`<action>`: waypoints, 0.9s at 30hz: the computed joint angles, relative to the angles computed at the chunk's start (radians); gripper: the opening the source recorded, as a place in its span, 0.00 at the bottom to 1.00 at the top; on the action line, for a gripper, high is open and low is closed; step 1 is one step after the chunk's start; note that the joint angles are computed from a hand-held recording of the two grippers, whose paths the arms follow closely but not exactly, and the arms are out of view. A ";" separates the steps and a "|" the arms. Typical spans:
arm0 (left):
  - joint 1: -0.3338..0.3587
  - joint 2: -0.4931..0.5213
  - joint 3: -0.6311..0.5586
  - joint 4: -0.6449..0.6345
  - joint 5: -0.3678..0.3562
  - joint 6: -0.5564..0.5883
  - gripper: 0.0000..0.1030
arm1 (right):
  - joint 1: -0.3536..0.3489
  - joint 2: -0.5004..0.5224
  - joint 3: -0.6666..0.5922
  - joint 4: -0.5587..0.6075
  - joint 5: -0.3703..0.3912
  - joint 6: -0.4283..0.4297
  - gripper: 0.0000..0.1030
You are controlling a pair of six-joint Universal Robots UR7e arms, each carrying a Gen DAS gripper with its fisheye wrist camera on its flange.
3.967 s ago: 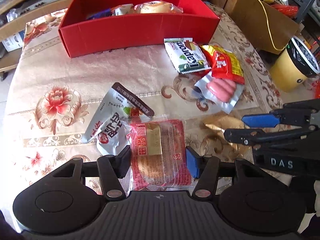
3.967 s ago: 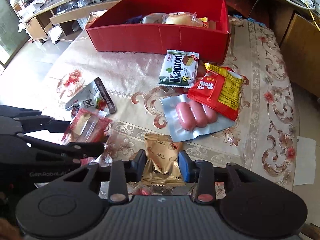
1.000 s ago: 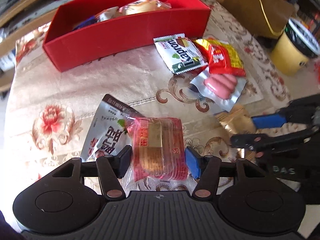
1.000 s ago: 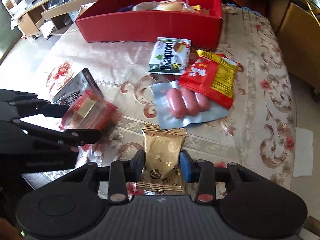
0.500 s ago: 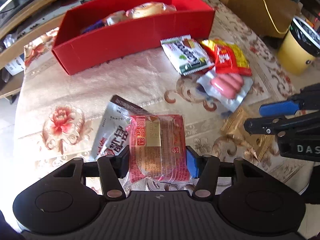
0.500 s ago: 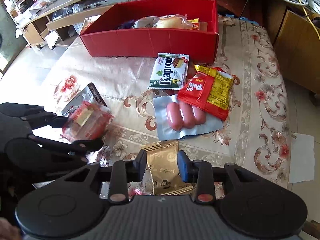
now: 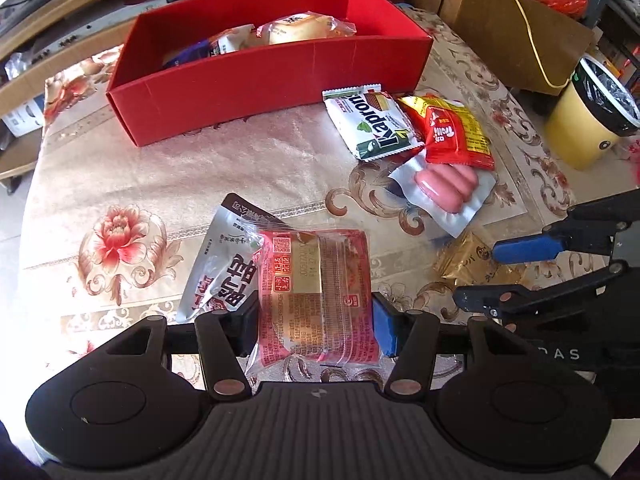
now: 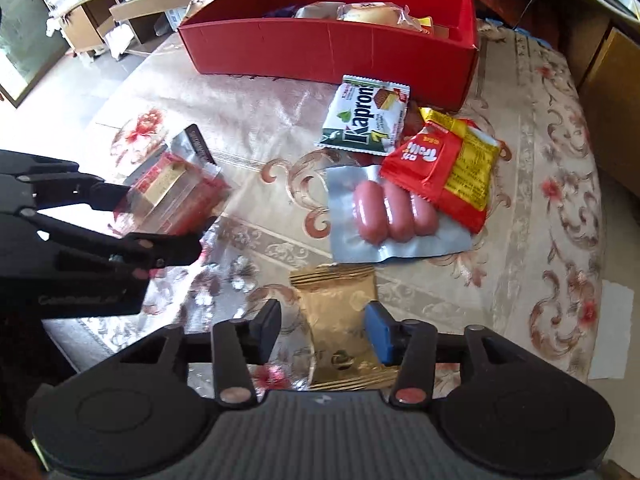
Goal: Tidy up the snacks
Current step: 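Hold the pink cake with the left gripper and gold packet with the right gripper, then carry the pink cake and gold packet over the red box with both grippers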
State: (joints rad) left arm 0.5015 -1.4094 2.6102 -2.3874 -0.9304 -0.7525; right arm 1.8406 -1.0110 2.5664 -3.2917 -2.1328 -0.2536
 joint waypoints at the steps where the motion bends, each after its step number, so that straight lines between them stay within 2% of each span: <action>1: 0.001 0.000 0.000 -0.003 -0.003 0.003 0.61 | -0.003 -0.010 0.002 0.006 0.007 -0.002 0.46; 5: 0.007 0.005 -0.002 -0.010 -0.010 0.010 0.61 | -0.015 0.006 -0.005 0.027 -0.034 0.004 0.46; 8: 0.008 0.006 -0.001 -0.022 -0.020 0.022 0.61 | -0.007 0.033 0.002 -0.022 -0.042 -0.023 0.51; 9: 0.007 0.006 -0.001 -0.023 -0.021 0.023 0.61 | -0.001 0.042 0.002 -0.036 -0.052 -0.023 0.50; 11: 0.005 0.003 0.001 -0.023 -0.022 0.022 0.61 | 0.016 0.054 0.003 -0.053 -0.081 -0.026 0.41; 13: 0.005 -0.002 0.002 -0.018 -0.020 0.017 0.61 | 0.013 0.034 0.008 -0.031 -0.063 -0.007 0.38; 16: 0.006 -0.008 0.003 -0.010 -0.020 0.010 0.61 | 0.023 0.027 0.013 -0.038 -0.071 0.008 0.38; 27: 0.014 -0.032 -0.009 -0.039 -0.010 0.022 0.61 | 0.027 -0.066 0.023 -0.080 0.017 0.051 0.38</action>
State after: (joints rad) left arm 0.5156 -1.4414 2.6008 -2.4263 -0.9405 -0.7302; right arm 1.8672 -1.0769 2.5895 -3.3714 -2.1154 -0.2030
